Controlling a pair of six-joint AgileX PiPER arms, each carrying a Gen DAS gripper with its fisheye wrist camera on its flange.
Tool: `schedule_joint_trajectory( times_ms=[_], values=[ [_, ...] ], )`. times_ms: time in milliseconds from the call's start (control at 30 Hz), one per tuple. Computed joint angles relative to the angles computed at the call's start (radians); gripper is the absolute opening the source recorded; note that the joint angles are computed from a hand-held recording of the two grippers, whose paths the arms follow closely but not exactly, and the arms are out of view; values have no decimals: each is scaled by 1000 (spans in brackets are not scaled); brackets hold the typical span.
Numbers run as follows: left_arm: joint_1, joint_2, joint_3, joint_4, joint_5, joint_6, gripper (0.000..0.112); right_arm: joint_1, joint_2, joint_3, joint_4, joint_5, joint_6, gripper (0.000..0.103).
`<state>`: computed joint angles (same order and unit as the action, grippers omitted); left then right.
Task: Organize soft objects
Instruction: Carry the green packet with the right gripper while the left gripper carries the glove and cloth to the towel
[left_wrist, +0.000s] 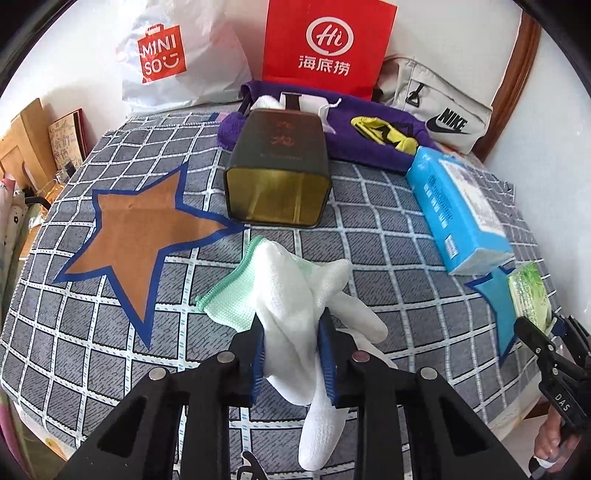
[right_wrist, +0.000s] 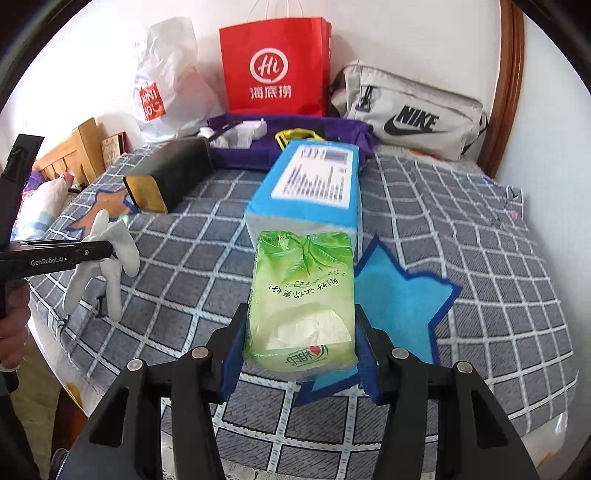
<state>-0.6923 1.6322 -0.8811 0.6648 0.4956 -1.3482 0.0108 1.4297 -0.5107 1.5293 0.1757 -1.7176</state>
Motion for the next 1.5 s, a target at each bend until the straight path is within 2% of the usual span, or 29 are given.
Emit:
schedule_joint_trajectory(
  times_ms=[233,300,400,467,567,700,800,1100,1233,1367,1500],
  values=[
    [24,-76,-21,-72,6,72,24,-13,-54,-62,-405,50,407,52],
    [35,-92,-30,-88,3,88,24,-18,-61,-84,-482,70,482,52],
    [31,-96,-57,-59,39,62,24,-22,-71,-120,-577,98,569,52],
    [32,-90,-78,-47,59,55,24,-31,-70,-150,-607,123,597,52],
    [63,-95,-83,-88,25,91,24,-35,-62,-182,-637,144,633,52],
    [90,-85,-108,-115,19,127,24,-46,-34,-234,-664,178,673,52],
    [101,-66,-147,-131,41,156,24,-45,-14,-266,-690,190,710,52],
    [161,-26,-260,-255,42,327,25,-36,61,-391,-703,229,752,52],
    [164,9,-321,-234,75,337,25,-31,96,-452,-701,248,745,52],
    [180,50,-391,-239,89,369,25,-16,132,-515,-758,244,798,52],
    [212,101,-478,-286,109,442,25,-4,204,-628,-892,254,952,52]
  ],
)
